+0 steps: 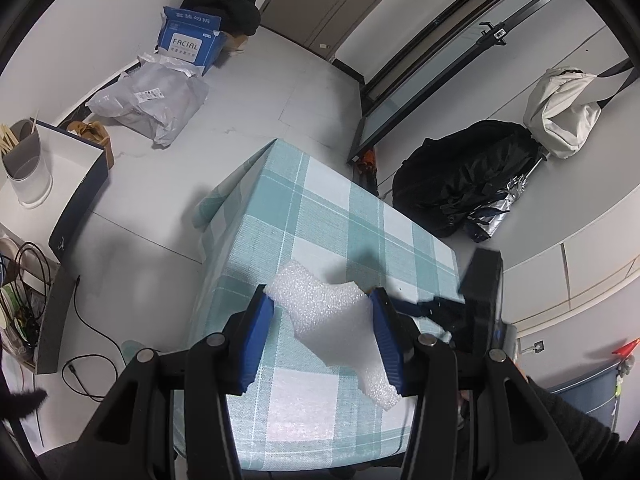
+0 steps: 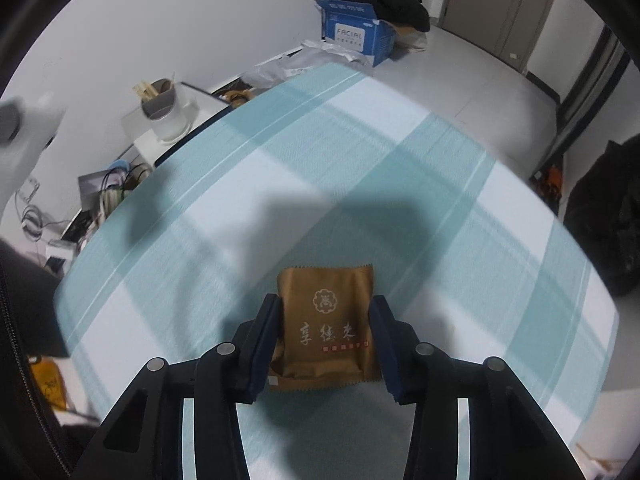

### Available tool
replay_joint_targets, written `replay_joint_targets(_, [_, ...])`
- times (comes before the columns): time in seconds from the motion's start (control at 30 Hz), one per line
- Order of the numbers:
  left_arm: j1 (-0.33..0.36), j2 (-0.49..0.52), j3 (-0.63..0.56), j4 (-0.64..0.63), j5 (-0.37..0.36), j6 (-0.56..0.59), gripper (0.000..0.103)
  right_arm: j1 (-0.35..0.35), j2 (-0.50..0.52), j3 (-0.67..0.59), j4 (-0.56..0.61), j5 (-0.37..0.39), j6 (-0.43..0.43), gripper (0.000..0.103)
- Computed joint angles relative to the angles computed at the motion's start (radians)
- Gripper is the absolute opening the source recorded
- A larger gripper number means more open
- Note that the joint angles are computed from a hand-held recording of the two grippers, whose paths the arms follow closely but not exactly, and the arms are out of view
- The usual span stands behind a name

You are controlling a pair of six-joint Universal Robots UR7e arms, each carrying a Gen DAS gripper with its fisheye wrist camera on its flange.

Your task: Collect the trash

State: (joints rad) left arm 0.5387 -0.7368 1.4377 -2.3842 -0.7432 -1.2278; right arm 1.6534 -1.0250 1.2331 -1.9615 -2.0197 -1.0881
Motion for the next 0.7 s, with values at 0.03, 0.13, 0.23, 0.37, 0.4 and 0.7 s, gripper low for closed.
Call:
replay_joint_targets(0.03, [-0.002, 0.001, -0.002, 0.001, 0.002, 0.002, 0.044, -0.002, -0.012, 0.007, 0.012, 0.006, 0.001, 0.04])
replay_joint_targets(0.13, [-0.003, 0.004, -0.003, 0.002, 0.003, 0.004, 0.044, -0.004, -0.03, 0.012, 0.051, 0.01, 0.013, 0.0])
replay_joint_targets(0.23, [-0.004, 0.004, -0.002, 0.0, 0.001, 0.002, 0.044, -0.008, -0.04, 0.041, 0.019, -0.011, 0.013, 0.005])
replay_joint_targets(0.37, [-0.005, 0.0, 0.004, -0.006, -0.003, -0.005, 0.044, -0.012, -0.04, 0.015, 0.072, 0.014, 0.063, 0.006])
replay_joint_targets(0.4, [-0.005, 0.0, 0.006, -0.009, -0.003, -0.005, 0.044, -0.013, -0.042, 0.008, 0.083, 0.028, 0.064, 0.006])
replay_joint_targets(0.7, [-0.003, 0.002, 0.002, -0.019, -0.018, 0.011, 0.044, -0.048, -0.006, -0.148, 0.068, 0.086, 0.141, 0.052])
